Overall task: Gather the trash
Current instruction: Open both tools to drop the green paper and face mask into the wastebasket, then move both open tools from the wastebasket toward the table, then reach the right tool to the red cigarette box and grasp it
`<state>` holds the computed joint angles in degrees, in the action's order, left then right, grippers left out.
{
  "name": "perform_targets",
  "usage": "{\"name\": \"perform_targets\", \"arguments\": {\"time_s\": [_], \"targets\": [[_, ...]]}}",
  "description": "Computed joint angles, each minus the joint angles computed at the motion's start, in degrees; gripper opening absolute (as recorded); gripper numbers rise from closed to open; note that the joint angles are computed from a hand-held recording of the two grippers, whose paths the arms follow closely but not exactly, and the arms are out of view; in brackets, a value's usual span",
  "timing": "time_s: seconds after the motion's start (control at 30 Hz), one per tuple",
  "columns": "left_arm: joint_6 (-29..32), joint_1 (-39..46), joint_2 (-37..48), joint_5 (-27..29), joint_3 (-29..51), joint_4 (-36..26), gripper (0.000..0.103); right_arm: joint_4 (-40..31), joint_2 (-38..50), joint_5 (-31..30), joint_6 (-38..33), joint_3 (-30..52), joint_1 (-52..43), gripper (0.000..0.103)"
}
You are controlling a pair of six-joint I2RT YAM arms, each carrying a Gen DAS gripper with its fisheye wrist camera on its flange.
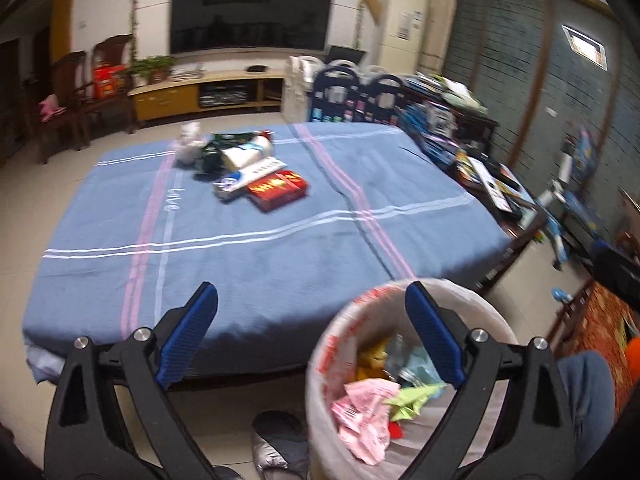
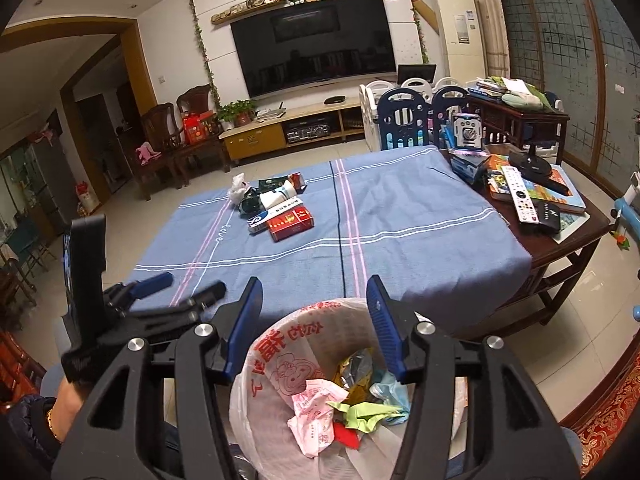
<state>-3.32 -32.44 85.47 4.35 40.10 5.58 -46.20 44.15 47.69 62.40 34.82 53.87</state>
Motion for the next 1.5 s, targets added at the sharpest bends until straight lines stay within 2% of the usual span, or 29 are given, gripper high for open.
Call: {"name": "perform_targets", "arguments": {"time_s": [0.13, 0.37, 0.8, 1.0, 1.03, 1.1, 1.17, 1.23, 1.4, 1.5], "targets": [[-1.65, 3.91, -0.25, -4.66, 1.26, -0.29, 0.095, 3.78, 2.36, -0.26, -2.97, 0.64, -0.45, 0.061], [-3.26, 9.24, 1.23, -1.76, 4.10, -3.42, 0.095, 13.18, 5.57, -4.86, -9.29, -0.51, -4.72, 0.063], [-3.08, 9.39, 0.99, -1.23, 4.47, -3.89, 0.095, 20.46, 9.17, -10.04, -13.95, -2.27, -9.65, 0.063], [-3.04, 12.17, 1.33, -0.02, 5.90, -4.09, 0.095, 30.03, 16.48, -18.47, -22.60, -0.90, -17.73, 0.063], [-3.08, 12.96, 1.82, 0.06, 6.67, -4.14, 0.096, 31.87, 18.54, -20.93, -24.36, -0.04, -19.71, 0.065], [-3.85, 15.17, 4.54, 0.47, 10.28, -4.95, 0.098, 34.11, 23.02, -24.20, -27.90, 2.33, -23.22, 0.085], [-4.64, 16.65, 7.50, 1.10, 14.17, -6.27, 0.098, 36.89, 31.57, -26.75, -33.65, 6.99, -26.79, 0.094], [-5.67, 18.06, 11.18, 1.45, 18.58, -7.22, 0.098, 38.06, 39.21, -28.49, -37.30, 11.60, -29.31, 0.094], [-6.99, 19.68, 20.30, 2.50, 29.47, -12.37, 0.100, 37.22, 59.78, -38.62, -43.23, 28.78, -38.31, 0.094], [-6.32, 19.44, 25.15, 2.31, 35.31, -16.29, 0.100, 32.45, 72.04, -40.51, -46.42, 42.34, -41.77, 0.094]]}}
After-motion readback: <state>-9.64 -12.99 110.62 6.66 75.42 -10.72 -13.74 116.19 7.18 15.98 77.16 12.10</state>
